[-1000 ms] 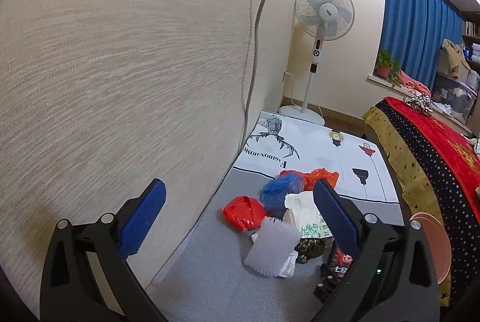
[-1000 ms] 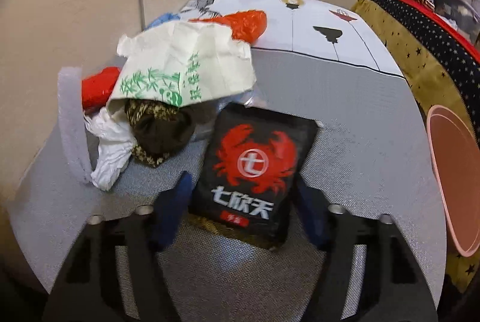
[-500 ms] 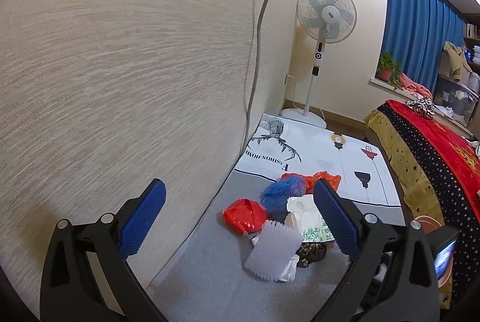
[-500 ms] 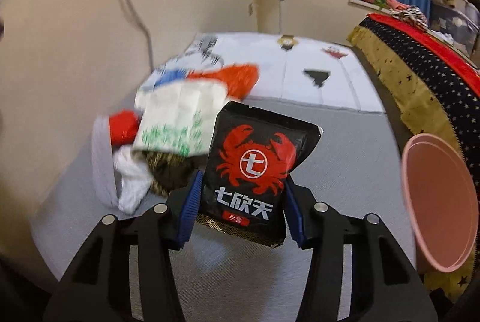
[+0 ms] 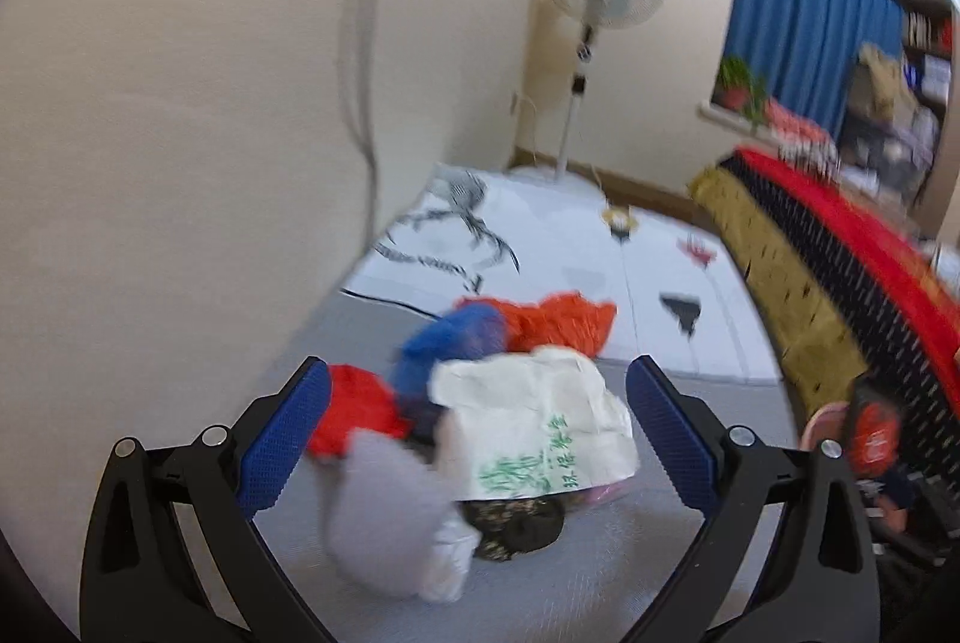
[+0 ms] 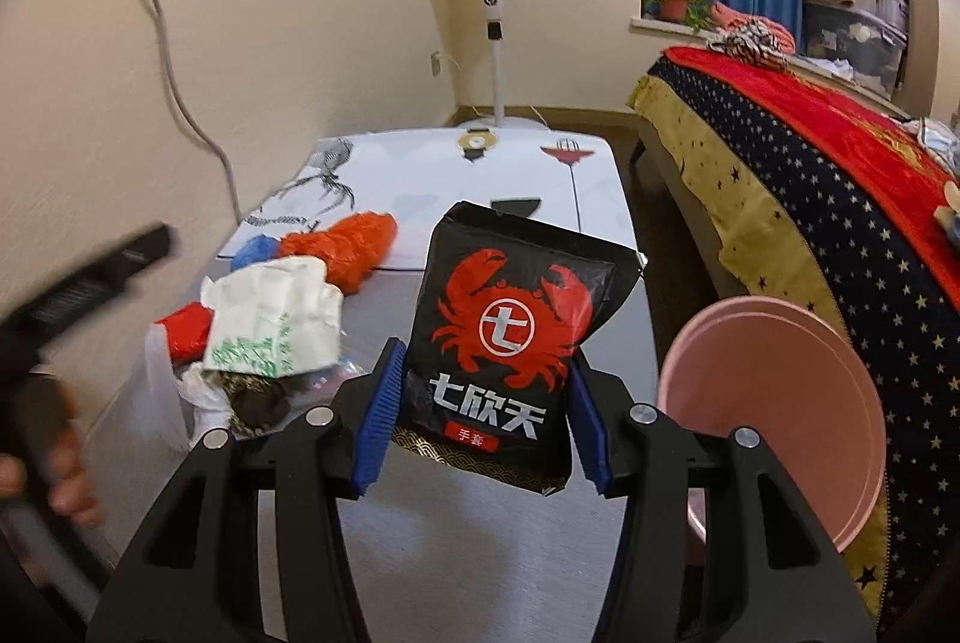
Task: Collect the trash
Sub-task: 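Grasp the black crab-logo snack packet with the right tool, then grasp the white bamboo-print paper bag with the left tool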
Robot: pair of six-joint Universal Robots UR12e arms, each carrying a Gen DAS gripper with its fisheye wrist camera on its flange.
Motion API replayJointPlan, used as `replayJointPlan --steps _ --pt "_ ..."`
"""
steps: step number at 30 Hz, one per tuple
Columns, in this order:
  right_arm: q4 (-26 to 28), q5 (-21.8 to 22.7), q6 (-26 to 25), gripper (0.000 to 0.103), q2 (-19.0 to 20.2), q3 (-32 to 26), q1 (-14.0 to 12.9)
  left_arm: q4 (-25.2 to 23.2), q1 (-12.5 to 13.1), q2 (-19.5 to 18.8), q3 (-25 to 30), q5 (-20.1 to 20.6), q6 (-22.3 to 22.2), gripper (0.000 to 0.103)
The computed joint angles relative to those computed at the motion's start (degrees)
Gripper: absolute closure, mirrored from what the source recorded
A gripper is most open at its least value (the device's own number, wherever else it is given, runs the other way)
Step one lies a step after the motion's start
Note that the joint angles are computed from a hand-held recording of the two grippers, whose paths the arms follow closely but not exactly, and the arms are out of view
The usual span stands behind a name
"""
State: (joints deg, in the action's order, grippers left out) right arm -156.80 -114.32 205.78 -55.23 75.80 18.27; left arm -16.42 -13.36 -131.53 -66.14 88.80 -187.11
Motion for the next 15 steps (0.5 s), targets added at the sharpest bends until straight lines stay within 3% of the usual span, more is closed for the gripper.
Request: replayJointPlan --steps 3,6,12,15 --pt "0.51 0.58 -0.16 0.051 -0.48 0.84 -0.45 -1.59 -1.2 -2.4 2.3 2.25 1.5 0.008" --pt "0.99 1.04 -0.14 0.051 -0.77 1.35 -0.75 -3.64 -1.83 -4.07 4.05 4.03 0.3 0.008" --pt "1.65 1.82 -0.6 0.051 -0.99 1.75 -1.05 -8.03 -2.29 -6.57 7.51 5.76 -1.11 0.019" --pt "2.27 1.87 -0.35 0.051 -0.99 1.76 -1.16 -7.66 -2.32 -7.17 7.95 6.7 -1.63 0.03"
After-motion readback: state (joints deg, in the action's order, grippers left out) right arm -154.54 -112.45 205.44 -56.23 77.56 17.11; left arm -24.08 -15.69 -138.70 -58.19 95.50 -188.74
